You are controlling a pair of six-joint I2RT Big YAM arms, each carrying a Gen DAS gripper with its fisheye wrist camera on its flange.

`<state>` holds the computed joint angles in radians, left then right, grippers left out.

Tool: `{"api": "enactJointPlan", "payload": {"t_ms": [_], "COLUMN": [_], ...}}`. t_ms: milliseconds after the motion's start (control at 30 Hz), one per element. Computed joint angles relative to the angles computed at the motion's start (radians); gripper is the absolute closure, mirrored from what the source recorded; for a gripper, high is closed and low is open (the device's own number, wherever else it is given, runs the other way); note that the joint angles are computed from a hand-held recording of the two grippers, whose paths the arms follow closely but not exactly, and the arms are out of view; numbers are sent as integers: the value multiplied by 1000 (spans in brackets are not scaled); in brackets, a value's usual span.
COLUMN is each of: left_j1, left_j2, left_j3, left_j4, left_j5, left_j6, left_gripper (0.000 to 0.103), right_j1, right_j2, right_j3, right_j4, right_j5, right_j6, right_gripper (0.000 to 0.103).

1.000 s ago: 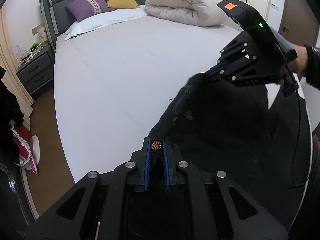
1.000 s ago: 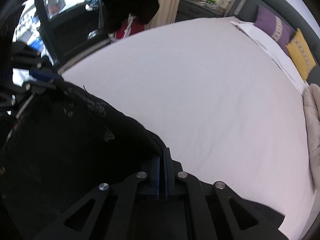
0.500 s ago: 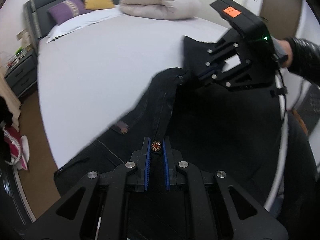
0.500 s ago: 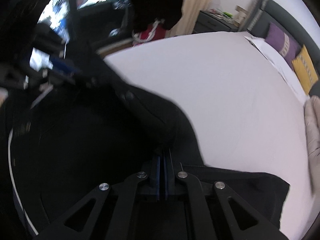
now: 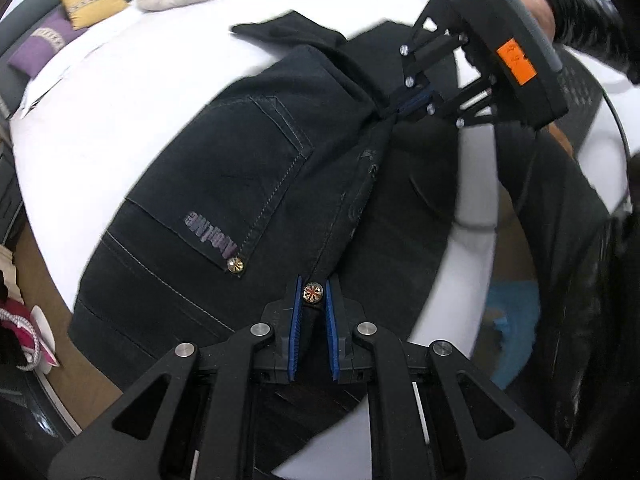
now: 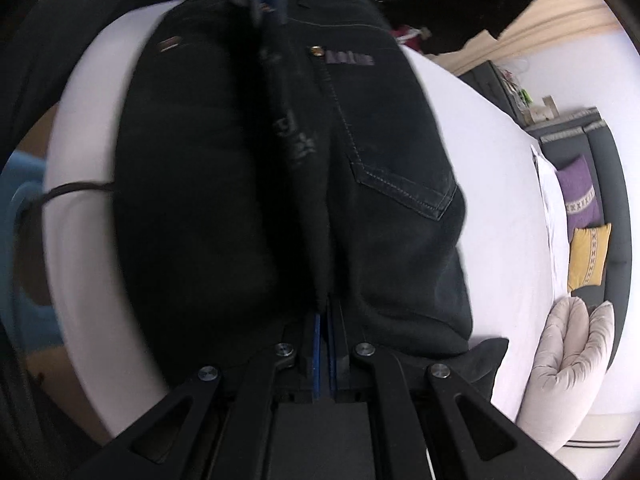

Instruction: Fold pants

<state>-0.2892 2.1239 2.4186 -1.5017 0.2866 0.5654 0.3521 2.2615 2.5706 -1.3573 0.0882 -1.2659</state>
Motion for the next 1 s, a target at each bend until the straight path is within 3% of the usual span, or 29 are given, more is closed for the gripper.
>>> {"api": "enactJointPlan", "payload": {"t_ms": [100, 367, 567, 667, 767, 900, 1000], "left_j1": [-24, -32, -6, 0, 1, 14, 19], "left_j2": [-71, -23, -65, -60, -58, -88, -97], "left_j3": [-130, -31, -125, -130, -132, -168, -145], "left_j4": [40, -26, 23, 14, 27, 57, 31], "left_j5": [-7, 1, -1, -1, 6, 22, 19], "left_j6": [9, 35, 54, 61, 31, -6, -27], "left_gripper": [93, 93, 93, 91, 89, 88, 87], "right_j1": [14, 44, 66, 73, 86, 93, 102], "right_j2": [-127, -177, -239, -266, -328, -360, -378], "right_j3": [-229, -320, -465, -530, -662, -722, -770], "right_j4": [122, 194, 322, 359, 451, 502, 558], "right_j5": [34, 104, 170, 192, 220, 235, 259], "right_j6": [-22, -38, -89, -87, -106, -92, -108], "right_gripper": [100, 99, 99, 99, 98, 98, 96]}}
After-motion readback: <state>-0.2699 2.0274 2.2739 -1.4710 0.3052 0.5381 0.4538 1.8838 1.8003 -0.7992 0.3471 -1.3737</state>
